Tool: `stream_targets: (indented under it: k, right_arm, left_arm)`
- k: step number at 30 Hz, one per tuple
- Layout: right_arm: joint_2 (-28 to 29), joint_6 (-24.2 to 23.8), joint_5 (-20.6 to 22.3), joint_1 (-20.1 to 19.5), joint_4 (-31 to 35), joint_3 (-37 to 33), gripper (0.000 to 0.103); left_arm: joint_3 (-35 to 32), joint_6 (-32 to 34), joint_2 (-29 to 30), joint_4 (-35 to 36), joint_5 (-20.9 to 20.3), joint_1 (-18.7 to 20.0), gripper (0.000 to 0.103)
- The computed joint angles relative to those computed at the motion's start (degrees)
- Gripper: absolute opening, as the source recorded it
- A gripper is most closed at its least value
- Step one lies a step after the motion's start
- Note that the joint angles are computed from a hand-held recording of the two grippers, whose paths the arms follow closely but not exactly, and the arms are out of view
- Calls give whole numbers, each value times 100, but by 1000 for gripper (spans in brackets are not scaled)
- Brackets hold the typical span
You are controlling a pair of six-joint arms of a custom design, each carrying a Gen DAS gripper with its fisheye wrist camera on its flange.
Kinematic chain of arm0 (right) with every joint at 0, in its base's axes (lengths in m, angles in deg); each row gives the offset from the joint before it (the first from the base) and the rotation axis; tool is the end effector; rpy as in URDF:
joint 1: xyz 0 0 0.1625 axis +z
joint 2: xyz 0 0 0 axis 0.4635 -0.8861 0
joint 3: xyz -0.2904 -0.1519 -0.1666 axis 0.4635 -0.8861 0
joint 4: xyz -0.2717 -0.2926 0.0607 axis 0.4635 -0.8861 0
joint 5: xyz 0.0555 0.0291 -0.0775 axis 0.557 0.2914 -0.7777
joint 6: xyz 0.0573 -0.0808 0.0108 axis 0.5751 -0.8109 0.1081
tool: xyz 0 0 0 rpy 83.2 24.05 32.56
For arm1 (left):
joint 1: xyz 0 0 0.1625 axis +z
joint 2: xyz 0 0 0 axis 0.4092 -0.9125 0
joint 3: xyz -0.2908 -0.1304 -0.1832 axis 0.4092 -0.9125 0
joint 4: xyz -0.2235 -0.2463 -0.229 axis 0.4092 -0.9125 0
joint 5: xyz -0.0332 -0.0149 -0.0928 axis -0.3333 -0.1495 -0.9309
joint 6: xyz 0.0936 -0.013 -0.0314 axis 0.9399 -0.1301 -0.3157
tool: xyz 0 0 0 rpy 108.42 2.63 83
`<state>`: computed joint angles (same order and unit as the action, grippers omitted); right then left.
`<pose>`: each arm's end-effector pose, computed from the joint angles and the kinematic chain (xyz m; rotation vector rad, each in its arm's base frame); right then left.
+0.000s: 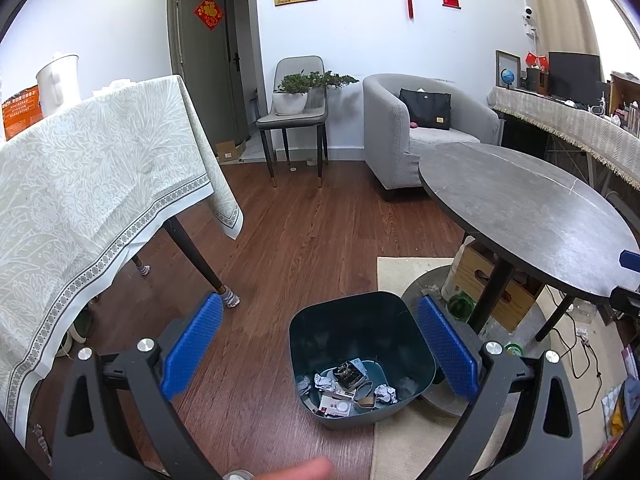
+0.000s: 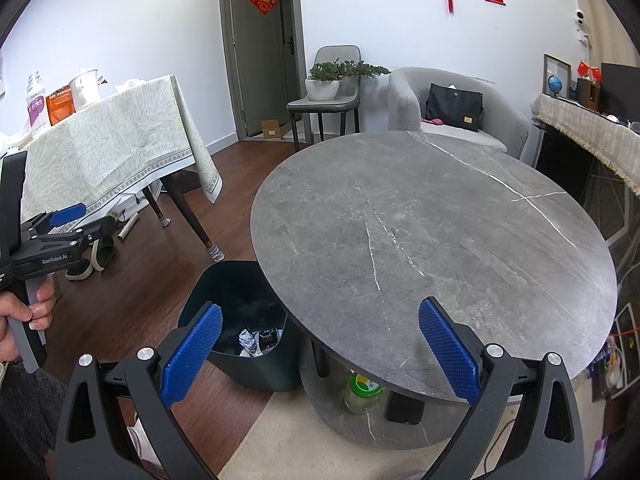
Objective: Collect trash
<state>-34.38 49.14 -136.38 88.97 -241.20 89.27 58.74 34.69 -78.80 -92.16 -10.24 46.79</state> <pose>0.3722 -0.6312 -0.0088 0.1367 -2.0703 1.2027 -0.0844 -0.7570 0.3300 1.1441 2.2416 -0.8911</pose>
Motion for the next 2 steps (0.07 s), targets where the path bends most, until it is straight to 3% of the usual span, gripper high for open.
stream_targets:
  k: [2]
  right_arm:
    - [2, 14, 6, 0, 23, -9, 100]
  left_arm:
    - [-3, 12, 7, -17, 10, -4, 100]
